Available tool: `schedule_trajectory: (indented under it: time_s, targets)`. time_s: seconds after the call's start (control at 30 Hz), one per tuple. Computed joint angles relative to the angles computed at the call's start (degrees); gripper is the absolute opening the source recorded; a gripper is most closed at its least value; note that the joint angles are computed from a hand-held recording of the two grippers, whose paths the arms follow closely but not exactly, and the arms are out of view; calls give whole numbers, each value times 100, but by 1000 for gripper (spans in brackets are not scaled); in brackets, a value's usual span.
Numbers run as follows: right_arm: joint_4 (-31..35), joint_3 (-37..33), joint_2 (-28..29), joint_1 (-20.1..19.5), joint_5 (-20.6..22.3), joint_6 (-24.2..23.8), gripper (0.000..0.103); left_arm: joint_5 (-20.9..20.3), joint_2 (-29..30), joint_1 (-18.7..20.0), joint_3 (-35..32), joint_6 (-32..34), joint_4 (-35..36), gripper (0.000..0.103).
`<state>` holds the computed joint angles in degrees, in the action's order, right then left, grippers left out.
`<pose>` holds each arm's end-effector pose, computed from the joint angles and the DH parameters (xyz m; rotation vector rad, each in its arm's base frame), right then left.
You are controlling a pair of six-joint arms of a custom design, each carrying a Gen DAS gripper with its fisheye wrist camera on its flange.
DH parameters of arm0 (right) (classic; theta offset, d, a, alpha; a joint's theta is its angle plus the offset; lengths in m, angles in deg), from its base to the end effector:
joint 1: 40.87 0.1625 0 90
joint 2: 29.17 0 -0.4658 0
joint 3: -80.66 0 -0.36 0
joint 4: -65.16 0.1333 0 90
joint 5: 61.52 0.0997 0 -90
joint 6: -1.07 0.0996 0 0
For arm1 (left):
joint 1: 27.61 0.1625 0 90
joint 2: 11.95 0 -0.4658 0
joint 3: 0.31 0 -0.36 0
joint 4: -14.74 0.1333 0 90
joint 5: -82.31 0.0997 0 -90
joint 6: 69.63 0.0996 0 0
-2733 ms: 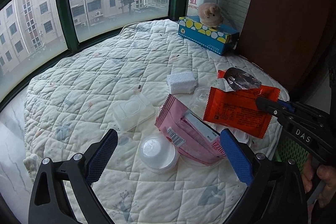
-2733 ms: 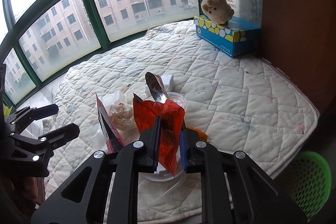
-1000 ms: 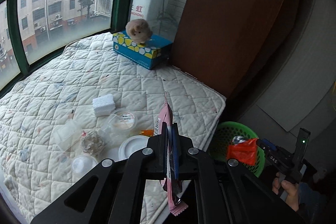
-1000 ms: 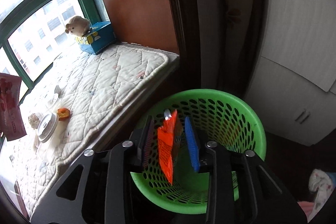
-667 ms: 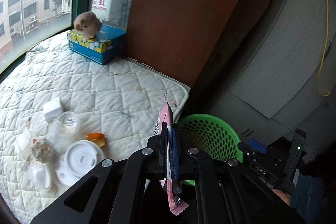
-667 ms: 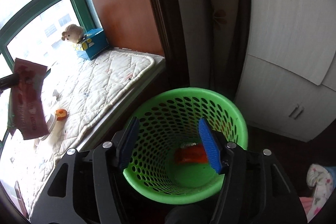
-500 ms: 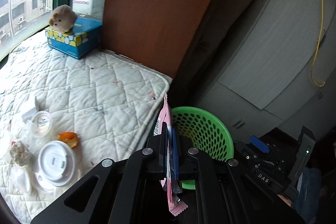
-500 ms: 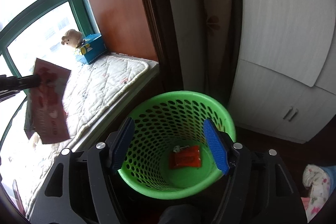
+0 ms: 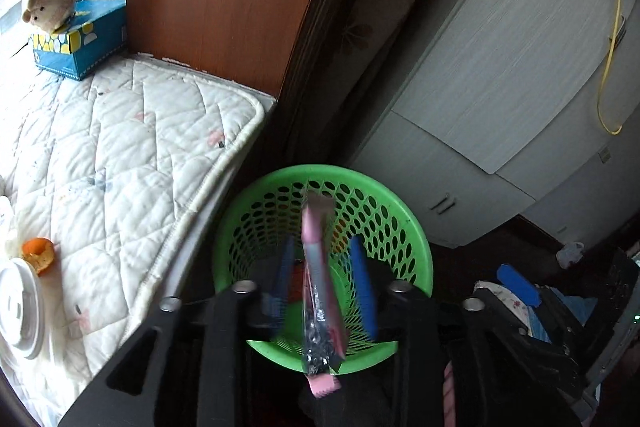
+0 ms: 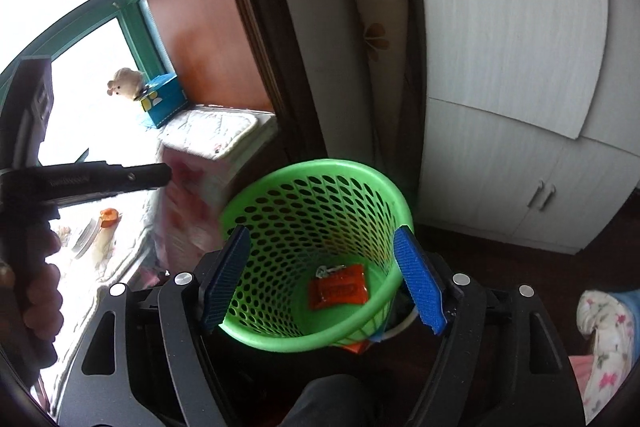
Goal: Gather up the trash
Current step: 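Drop the pink packet into the green basket with the left gripper, then grasp the clear round plastic container with the left gripper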
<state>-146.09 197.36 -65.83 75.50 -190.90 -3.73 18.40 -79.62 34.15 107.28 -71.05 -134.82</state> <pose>0.3123 -0.4721 0.0938 0.3341 -2.4007 1.0481 -0.1170 -0.5922 0.3116 0.5254 2.6748 -0.6173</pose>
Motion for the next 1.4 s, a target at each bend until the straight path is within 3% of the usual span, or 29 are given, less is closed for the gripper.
schedule_trajectory:
  time_s: [0.13,0.3,0.4,0.73,0.97,1.2,1.4]
  targets:
    - [-43,58,-12,-37,2,70,74,-103,63,79,3,-78,67,40]
    - [-34,67,7,-23,41,102,74,57,-114,72,172,-98,42,48]
    - [-31,33,46,15,63,57,77,296,-353,37,342,-88,5,55]
    - [228,-294,268,249,196,-96,81,917,-1183,96,613,-216,130,60]
    - [570,-655,440,414,371,-186,83,1653,-1732,146,800,-122,61,63]
    - [931,-1063,671,605,555,-302,85,2187,-2153,443,720,-51,79,76]
    - [1317,-1479,913,762,755,-390,86,2458,-2383,852,574,-75,257,76]
